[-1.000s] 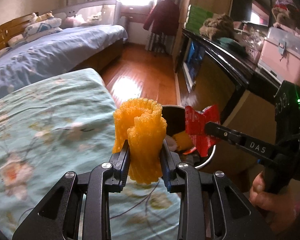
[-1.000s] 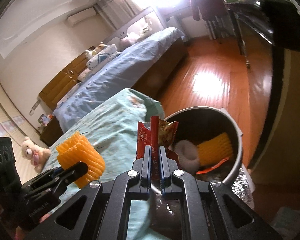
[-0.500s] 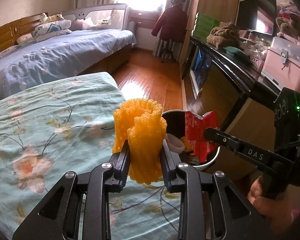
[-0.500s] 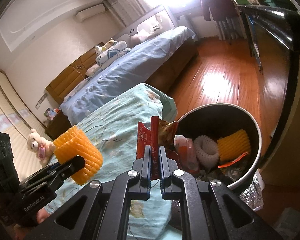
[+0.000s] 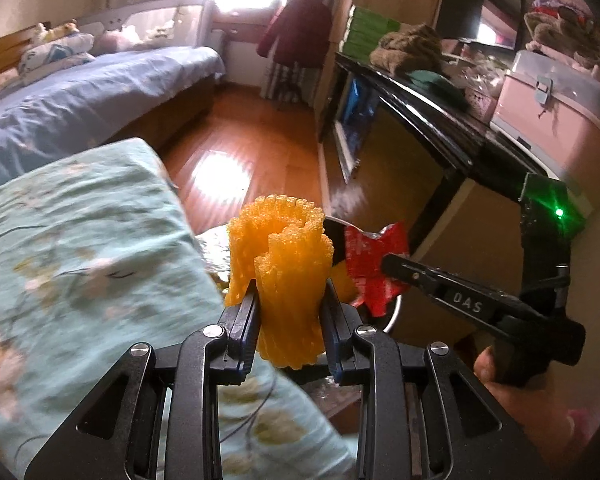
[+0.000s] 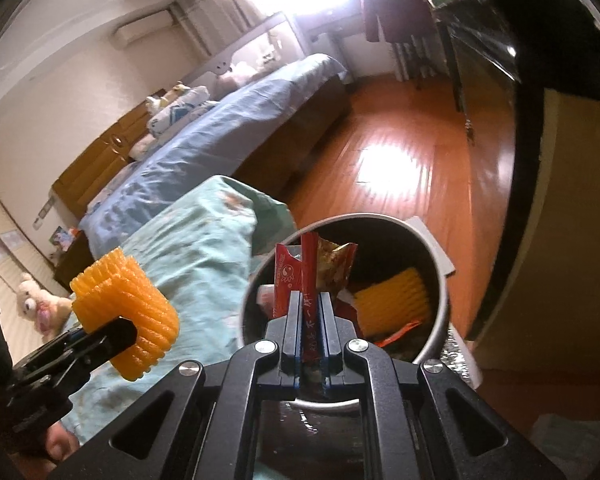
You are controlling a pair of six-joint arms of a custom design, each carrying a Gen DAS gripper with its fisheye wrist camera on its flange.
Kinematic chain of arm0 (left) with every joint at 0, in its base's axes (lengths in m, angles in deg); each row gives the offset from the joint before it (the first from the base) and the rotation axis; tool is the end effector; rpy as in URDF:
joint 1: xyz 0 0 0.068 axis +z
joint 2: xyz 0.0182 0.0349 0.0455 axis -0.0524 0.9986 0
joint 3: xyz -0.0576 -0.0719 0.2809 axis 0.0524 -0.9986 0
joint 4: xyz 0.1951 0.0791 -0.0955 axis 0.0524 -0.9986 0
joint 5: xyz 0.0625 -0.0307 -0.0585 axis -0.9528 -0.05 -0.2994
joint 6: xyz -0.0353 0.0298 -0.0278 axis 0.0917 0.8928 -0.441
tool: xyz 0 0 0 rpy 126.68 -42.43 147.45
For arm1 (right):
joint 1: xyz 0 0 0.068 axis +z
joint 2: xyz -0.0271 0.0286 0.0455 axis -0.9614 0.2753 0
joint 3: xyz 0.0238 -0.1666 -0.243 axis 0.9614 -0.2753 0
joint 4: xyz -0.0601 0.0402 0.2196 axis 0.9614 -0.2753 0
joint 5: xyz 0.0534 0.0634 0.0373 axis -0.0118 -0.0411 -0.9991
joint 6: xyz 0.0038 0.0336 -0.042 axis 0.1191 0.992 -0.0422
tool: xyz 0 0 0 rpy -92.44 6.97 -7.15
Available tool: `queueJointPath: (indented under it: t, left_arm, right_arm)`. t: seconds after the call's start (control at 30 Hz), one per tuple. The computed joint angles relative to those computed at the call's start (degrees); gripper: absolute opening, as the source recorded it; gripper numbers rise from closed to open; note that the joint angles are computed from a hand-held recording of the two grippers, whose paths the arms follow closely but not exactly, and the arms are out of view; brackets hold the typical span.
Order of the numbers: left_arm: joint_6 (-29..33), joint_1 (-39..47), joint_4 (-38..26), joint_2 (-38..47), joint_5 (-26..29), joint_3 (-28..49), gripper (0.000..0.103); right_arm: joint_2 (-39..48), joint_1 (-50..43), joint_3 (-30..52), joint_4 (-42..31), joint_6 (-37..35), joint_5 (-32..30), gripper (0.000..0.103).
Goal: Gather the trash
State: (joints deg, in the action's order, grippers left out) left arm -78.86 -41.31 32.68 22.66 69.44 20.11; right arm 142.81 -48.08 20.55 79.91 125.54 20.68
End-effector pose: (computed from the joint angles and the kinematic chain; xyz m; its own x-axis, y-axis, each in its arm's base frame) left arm 0.2696 -0.2185 0.2183 -0.6471 0.2777 -0.7101 0.5760 0.7883 -0.2166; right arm 0.2248 0.1016 0.1873 -0.6718 0.4041 -0.6208 0.2019 0.9063 0.3713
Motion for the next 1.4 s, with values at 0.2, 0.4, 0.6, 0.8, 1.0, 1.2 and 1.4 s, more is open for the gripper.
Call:
queueJointPath:
  t: [0.2, 0.4, 0.6, 0.8, 1.0, 1.2, 1.4]
  left_arm:
    - [-0.03, -0.87, -2.11, 5.45, 1.07, 4.94, 0.042]
    - [-1.58, 0.07, 0.01, 4.19, 1.52, 2.27, 0.066]
    - [-2.38, 2.11, 4.10, -1.56, 0.27, -5.05, 0.066]
    - [-1.87, 3.84, 7.44, -12.43, -4.96, -14.57, 0.073]
    - [-0.37, 5.32, 9.61, -25.54, -13.89, -23.42, 0.091]
    - [2.76, 5.94, 11.52, -38.39, -22.88, -29.97, 0.103]
    - [5.62, 5.32, 13.24, -42.45, -27.44, -32.80, 0.103]
  right_arm:
    - [2.81, -4.44, -0.39, 1.53, -1.65, -2.91, 0.021]
    - [1.80, -5.17, -2.02, 3.18, -0.31, -3.71, 0.053]
    - [-2.36, -0.79, -1.82, 1.19, 1.41, -0.82, 0.059]
    - [-6.53, 9.44, 2.61, -3.78, 2.27, 8.06, 0.076]
    - [-7.61, 23.52, 7.59, -6.01, 0.33, 24.23, 0.102]
    - [-3.74, 33.01, 10.07, -2.54, -3.54, 37.74, 0.103]
    - [1.30, 34.95, 11.61, 0.48, -6.40, 40.09, 0.103]
